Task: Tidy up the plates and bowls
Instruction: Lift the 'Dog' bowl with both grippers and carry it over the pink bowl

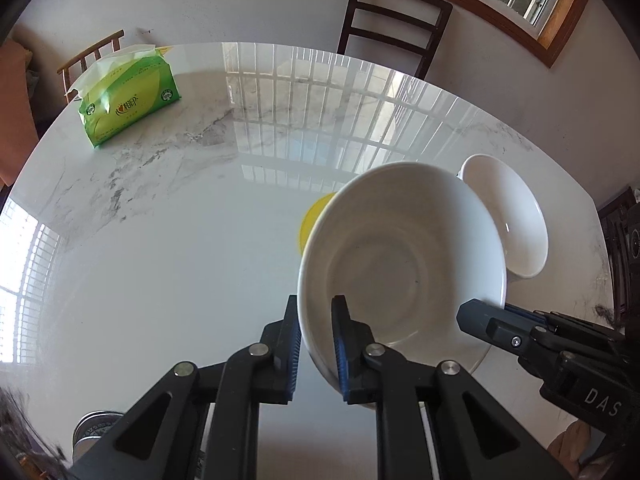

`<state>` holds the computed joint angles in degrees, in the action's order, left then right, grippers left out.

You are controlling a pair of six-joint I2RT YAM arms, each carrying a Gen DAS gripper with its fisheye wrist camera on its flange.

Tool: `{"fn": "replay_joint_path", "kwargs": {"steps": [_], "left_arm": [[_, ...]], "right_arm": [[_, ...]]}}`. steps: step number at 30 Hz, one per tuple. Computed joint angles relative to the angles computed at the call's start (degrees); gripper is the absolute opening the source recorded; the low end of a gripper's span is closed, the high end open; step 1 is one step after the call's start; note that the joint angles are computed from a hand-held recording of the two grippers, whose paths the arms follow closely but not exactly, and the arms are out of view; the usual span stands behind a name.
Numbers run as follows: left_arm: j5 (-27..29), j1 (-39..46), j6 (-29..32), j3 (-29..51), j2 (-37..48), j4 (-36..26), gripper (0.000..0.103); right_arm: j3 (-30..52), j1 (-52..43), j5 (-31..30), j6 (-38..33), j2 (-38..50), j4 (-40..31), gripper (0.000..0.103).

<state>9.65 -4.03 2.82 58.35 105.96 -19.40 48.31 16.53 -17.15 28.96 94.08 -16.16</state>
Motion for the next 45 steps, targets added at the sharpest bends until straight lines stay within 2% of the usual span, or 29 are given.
{"fn": "replay_joint_path", "kwargs": {"steps": [3,9,17,21,26,31,37,45], "left_arm": [[-0.4,-0.3,-0.1,-4.7,-6.9,1.0,0.015],[0.3,-0.4,0.9,-11.8,-20.3,-1.1,0.016],[2.4,-1.7,0.8,-18.9,-40.6,-11.5,0.016],[2.9,-2.4,1.0,-21.3,-49.7,-17.0,0.016],[3.0,-3.9,1.2,-24.3,-60.2,-24.3,0.016],[3.6,-4.0,2.2,-26.7,-67.1,-30.0,0.016],[4.7,-2.9,4.0,-29.7,-73.3,-35.5,0.017],[6.1,0.3,7.5,-32.7,-77.4,-40.3,0.017]], "right_arm": [[-1.5,0.2,-0.6,0.4,-3.8,-0.5,0.016],[-5.4,3.3,1.3,1.8,-15.2,-3.8,0.016],[-10.2,9.1,5.1,6.1,-33.8,-13.3,0.015],[-11.1,15.1,9.4,10.2,-41.9,-19.0,0.015],[-12.4,25.4,16.2,17.8,-48.7,-24.4,0.015],[-14.4,37.2,23.7,27.5,-54.7,-28.7,0.015],[-15.8,50.4,31.9,38.7,-57.3,-32.2,0.015],[-18.1,63.7,38.1,51.6,-56.3,-32.8,0.015]]}}
